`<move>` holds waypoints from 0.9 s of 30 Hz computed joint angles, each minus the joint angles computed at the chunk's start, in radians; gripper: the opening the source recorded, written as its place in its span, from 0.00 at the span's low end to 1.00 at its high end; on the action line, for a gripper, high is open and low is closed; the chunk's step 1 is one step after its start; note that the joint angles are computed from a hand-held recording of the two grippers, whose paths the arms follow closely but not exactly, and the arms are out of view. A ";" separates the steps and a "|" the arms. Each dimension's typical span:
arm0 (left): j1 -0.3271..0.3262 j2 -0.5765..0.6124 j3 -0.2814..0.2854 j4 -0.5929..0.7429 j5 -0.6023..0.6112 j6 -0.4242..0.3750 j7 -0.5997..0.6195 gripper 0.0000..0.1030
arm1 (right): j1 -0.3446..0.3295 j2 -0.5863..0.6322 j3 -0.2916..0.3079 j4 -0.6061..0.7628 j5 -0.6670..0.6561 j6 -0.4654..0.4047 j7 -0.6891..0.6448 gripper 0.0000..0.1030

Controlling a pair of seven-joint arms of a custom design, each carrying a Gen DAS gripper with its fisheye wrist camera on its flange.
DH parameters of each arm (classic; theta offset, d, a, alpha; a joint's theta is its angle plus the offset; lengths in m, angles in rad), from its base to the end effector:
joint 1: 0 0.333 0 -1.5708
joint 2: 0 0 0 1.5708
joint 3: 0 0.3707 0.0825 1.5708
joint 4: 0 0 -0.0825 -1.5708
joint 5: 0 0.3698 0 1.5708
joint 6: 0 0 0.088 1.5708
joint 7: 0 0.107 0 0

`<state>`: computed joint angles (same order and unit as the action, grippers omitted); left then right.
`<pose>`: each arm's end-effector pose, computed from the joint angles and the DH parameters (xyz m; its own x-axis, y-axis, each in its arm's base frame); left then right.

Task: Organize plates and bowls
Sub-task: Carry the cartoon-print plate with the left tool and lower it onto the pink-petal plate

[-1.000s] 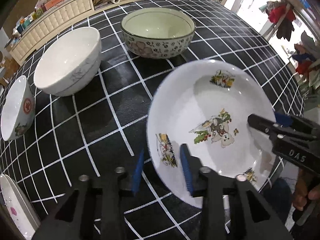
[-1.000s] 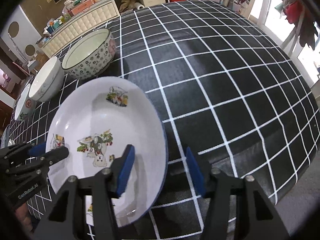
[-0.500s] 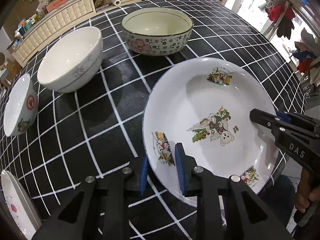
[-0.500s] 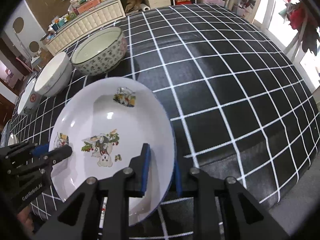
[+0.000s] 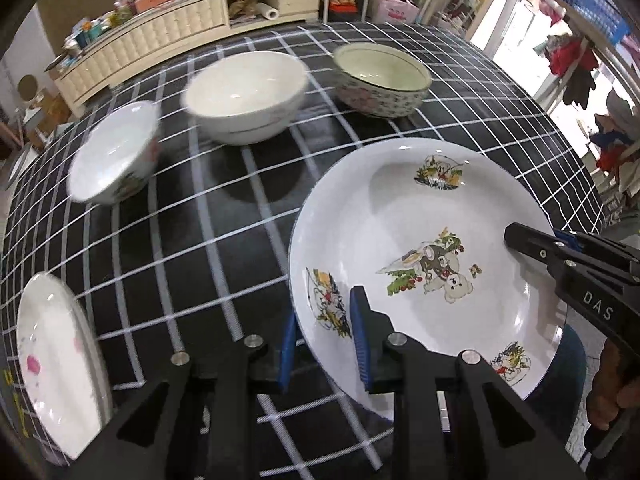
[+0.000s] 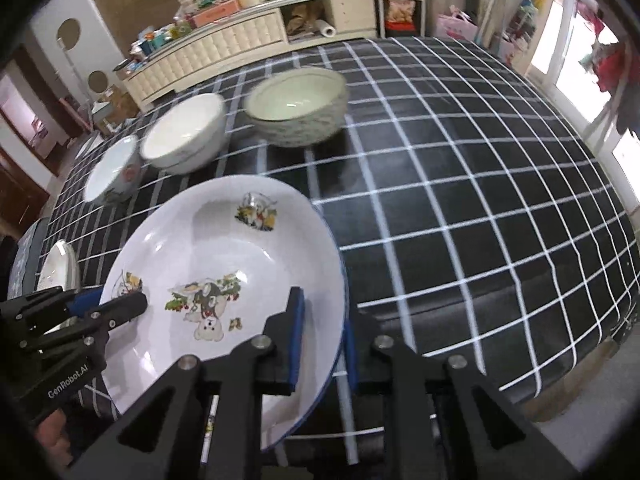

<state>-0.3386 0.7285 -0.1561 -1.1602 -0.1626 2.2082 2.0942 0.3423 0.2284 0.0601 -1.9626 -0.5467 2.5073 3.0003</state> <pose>0.7231 -0.3469 0.4487 -0.7817 -0.6197 0.0709 -0.5939 0.7047 -0.3881 0.5786 0.2477 0.4527 -0.5570 -0.8147 -0.1614 -0.6990 0.5648 -0.4386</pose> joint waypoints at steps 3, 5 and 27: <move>0.039 -0.048 0.003 -0.065 -0.022 0.036 0.015 0.23 | 0.014 0.029 0.007 0.058 -0.008 -0.017 -0.020 0.21; 0.059 -0.069 0.005 -0.094 -0.033 0.056 0.019 0.23 | 0.022 0.055 0.008 0.100 -0.012 -0.019 -0.039 0.20; 0.223 -0.031 0.084 0.001 -0.011 0.062 -0.102 0.22 | 0.117 0.507 0.022 0.790 0.169 -0.109 -0.435 0.17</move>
<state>-0.1152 0.6972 -0.0717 -1.1595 -0.1736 2.2704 1.9924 0.4590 0.7354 0.0822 -1.1728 -0.3778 2.3985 2.5650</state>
